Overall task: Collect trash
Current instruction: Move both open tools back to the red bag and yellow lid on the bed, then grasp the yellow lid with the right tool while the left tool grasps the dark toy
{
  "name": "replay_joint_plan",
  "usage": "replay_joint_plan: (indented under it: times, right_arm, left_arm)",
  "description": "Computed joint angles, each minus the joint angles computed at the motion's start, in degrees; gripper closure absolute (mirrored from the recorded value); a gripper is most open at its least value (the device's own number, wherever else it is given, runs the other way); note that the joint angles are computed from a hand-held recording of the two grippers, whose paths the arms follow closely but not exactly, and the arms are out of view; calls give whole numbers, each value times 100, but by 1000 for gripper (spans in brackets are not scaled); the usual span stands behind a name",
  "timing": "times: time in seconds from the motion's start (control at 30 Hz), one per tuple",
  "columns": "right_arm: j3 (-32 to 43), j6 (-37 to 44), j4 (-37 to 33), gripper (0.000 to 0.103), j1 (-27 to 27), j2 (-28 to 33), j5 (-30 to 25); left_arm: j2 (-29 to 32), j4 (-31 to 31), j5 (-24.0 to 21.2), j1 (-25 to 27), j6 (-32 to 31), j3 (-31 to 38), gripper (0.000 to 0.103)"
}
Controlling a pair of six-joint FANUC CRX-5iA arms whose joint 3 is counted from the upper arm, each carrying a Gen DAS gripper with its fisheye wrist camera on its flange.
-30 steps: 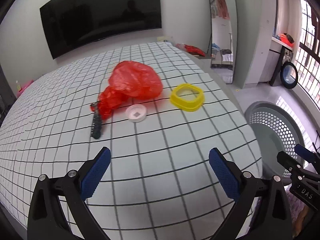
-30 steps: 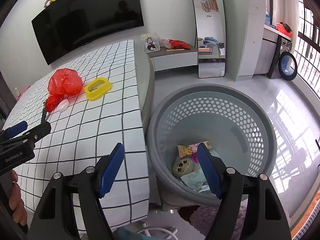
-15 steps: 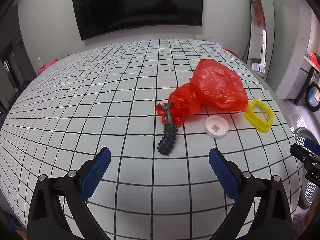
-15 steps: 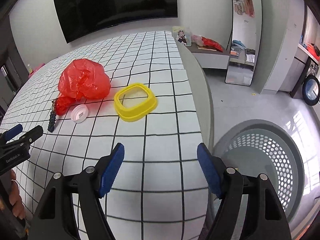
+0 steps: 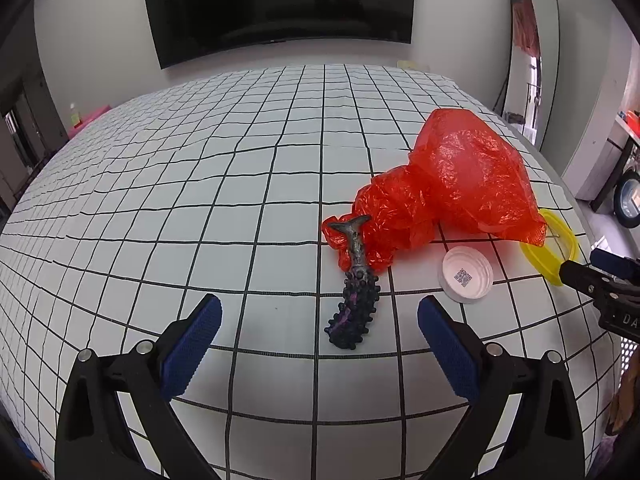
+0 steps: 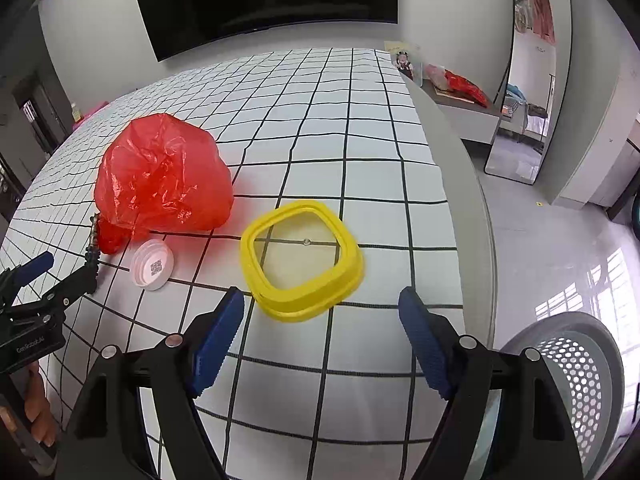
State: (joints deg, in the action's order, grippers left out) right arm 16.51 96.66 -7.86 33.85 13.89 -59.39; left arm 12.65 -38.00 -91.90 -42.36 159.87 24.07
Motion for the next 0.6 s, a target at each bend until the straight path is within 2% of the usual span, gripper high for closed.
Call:
replay_joint_plan:
  times: [0.27,0.43,0.6]
  right_arm:
    - [435,232,76,26,92,418,-236]
    - [396,221,167,27,143,425,-128]
    - [117,173,344,32,223,250,104]
  left_arm:
    - [-60,146,178,84,65,-145,7]
    - [-119,229,298,166,80,-260,7]
    - [-181,293,386,197,141,-365,6]
